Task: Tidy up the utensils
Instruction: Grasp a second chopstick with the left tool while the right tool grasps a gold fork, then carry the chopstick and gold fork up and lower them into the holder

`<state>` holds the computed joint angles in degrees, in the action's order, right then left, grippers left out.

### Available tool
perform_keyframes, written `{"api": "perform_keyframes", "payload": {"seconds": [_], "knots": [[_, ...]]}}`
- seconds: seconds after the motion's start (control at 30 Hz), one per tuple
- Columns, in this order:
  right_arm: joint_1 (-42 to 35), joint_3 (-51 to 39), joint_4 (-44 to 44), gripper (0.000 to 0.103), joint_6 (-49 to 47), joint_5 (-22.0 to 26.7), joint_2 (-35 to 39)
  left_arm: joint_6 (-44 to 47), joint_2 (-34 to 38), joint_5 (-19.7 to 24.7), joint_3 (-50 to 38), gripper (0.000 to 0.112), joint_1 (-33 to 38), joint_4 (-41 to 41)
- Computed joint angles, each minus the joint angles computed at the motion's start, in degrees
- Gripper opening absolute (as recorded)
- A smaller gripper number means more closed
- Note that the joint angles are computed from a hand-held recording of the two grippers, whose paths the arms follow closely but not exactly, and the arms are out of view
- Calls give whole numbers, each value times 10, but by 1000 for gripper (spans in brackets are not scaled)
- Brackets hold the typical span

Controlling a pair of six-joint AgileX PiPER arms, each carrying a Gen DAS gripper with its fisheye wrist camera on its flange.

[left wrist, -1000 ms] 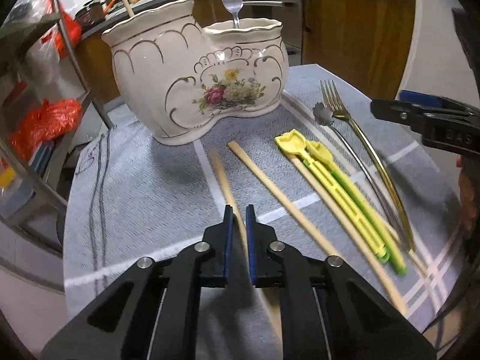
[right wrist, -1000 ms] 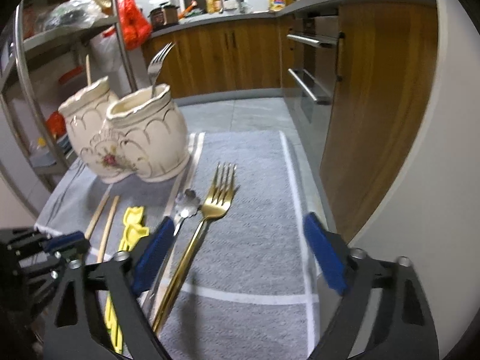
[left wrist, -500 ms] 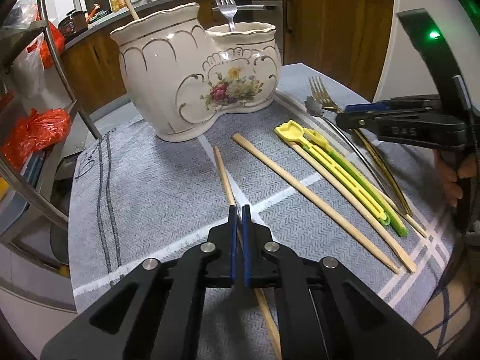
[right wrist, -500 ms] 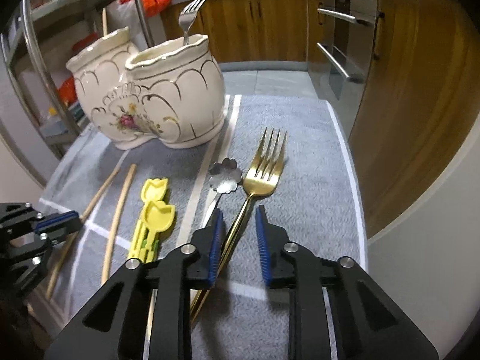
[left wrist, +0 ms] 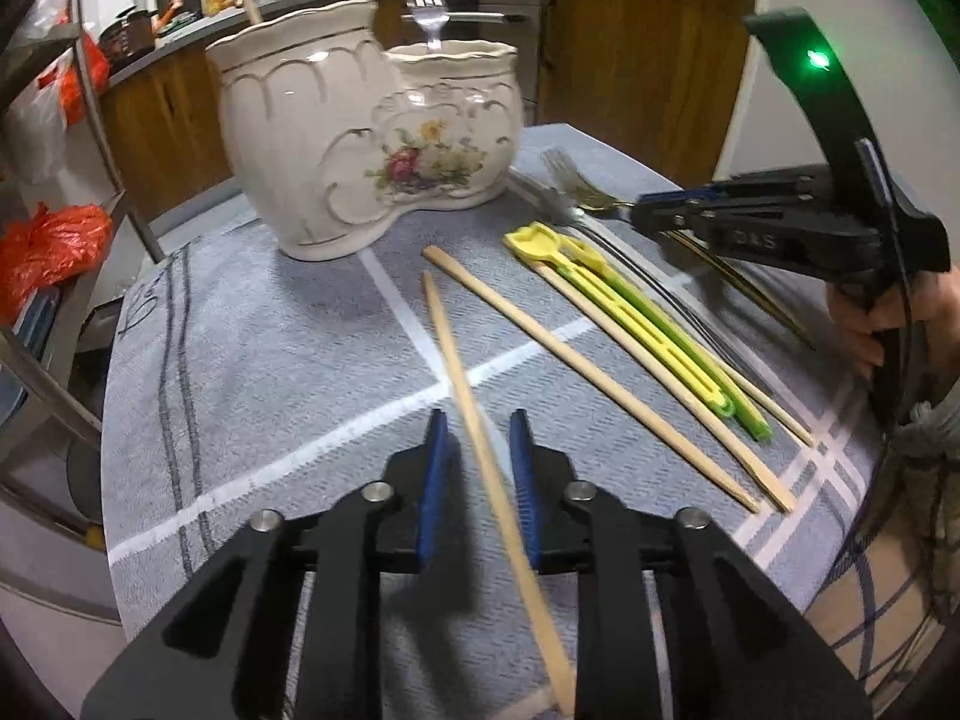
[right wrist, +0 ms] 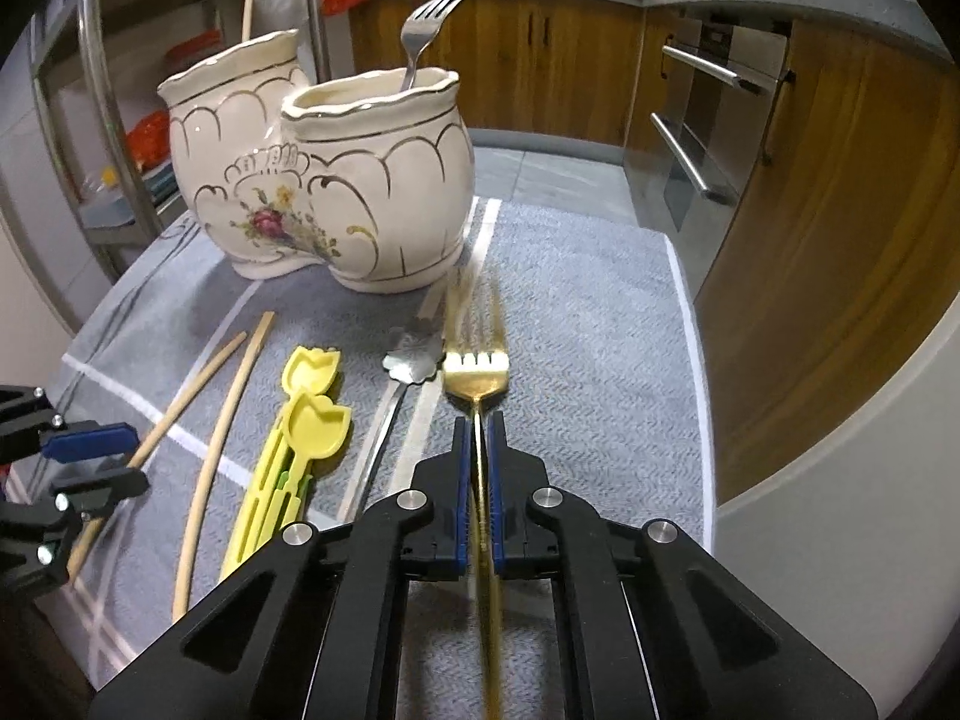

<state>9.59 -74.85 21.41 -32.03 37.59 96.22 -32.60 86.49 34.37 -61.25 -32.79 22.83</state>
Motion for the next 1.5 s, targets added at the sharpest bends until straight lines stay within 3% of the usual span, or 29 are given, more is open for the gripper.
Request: {"api": "perform_keyframes", "payload": {"seconds": [0.17,0.3,0.43,0.57,0.67,0.8,1.03,1.17,1.3,1.5], "knots": [[-11,7,38,6,-33,-15,-12,-3,-11,-34,23,6,15,9],[-30,34,133,6,-117,-38,-43,23,-24,-60,38,6,26,-17],[-44,60,231,6,-210,-57,-71,-11,-48,-89,56,6,27,17],[-52,86,329,6,-310,-77,-99,-102,-75,-118,79,6,25,110],[-59,107,407,6,-387,-86,-118,-118,-93,-151,95,6,42,114],[-59,138,506,6,-486,-104,-144,-202,-114,-167,109,6,38,194],[-60,185,686,6,-659,-114,-186,-454,-137,-165,128,6,2,456],[-60,188,709,6,-670,-112,-194,-557,-148,-150,135,6,-6,563],[-59,170,656,6,-615,-104,-191,-613,-158,-133,127,6,-9,629],[-56,130,608,6,-544,-95,-184,-591,-151,-147,86,6,20,639]]}}
